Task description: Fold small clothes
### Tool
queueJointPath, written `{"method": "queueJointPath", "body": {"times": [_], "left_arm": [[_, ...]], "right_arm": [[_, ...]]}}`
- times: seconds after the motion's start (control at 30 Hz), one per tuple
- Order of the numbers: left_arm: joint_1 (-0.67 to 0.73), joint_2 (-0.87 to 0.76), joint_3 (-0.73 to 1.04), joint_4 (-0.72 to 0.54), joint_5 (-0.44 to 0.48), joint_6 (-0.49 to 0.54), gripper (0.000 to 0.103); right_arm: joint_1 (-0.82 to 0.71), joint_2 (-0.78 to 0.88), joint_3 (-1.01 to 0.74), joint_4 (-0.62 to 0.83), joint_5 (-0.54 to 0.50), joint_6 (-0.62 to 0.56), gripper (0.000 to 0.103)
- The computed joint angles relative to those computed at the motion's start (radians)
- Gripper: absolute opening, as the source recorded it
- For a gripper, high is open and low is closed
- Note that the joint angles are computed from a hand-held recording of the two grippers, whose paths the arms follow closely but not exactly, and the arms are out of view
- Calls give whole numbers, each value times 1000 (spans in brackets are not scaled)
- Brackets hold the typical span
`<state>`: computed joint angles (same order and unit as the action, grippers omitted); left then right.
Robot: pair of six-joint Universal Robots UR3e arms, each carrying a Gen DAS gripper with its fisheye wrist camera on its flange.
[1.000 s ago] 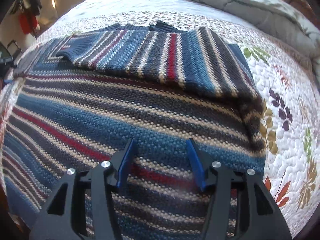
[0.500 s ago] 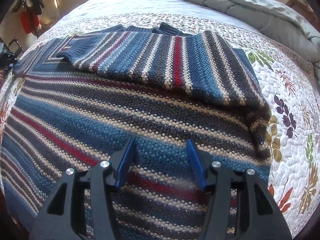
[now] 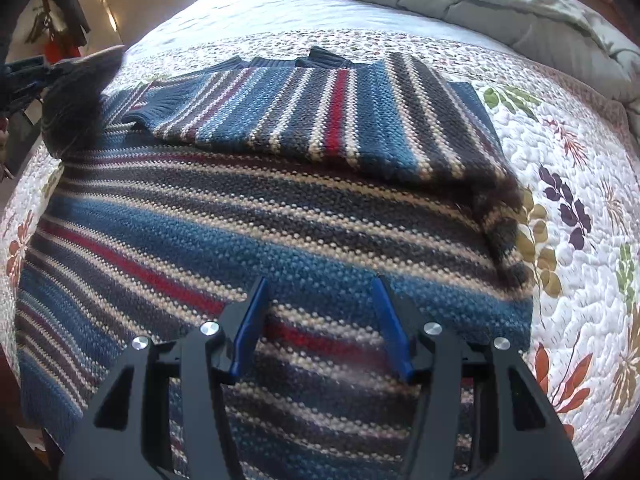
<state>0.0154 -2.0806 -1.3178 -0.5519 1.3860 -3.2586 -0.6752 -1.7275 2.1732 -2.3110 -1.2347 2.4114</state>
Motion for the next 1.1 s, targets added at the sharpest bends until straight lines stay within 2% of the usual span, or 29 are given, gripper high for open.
{"method": "queueJointPath", "body": {"times": [0.23, 0.3, 0.33, 0.37, 0.4, 0.43, 0.47, 0.57, 0.6, 0.63, 0.7, 0.9, 0.97, 1.1], "left_arm": [[-162, -83, 39, -106, -59, -1, 16], [-186, -54, -23, -104, -62, 10, 33], [-191, -37, -45, -108, -69, 17, 48], [-190, 2, -106, -88, -95, 21, 54], [-181, 36, -163, -61, -118, 26, 55], [-171, 86, -232, -30, -149, 22, 61], [-151, 132, -288, -23, -162, 26, 72], [-118, 250, -419, 17, -144, -24, 77], [-116, 265, -415, -11, -99, -51, 77], [-121, 266, -380, -85, -4, -94, 77], [-110, 235, -310, -183, 122, -154, 76], [-63, 89, -93, -328, 367, -208, 75], [-45, 77, -81, -317, 376, -188, 76], [9, 26, -47, -346, 324, -134, 77]], "right_arm": [[-64, -52, 5, 91, 39, -58, 54], [-81, -67, 3, 121, 43, -84, 54], [-90, -77, 4, 132, 42, -96, 56], [-94, -82, 5, 136, 41, -105, 56], [-98, -89, 8, 136, 37, -112, 56], [-98, -92, 11, 131, 33, -113, 56], [-96, -96, 12, 130, 27, -113, 56], [-69, -85, -20, 150, 14, -84, 56], [-44, -71, -47, 165, 8, -62, 56], [-7, -53, -81, 176, -6, -29, 56], [72, -14, -152, 195, -27, 26, 56], [353, 157, -433, 257, -44, 224, 56], [458, 246, -555, 262, -45, 273, 56], [628, 439, -780, 264, -67, 364, 56]]}}
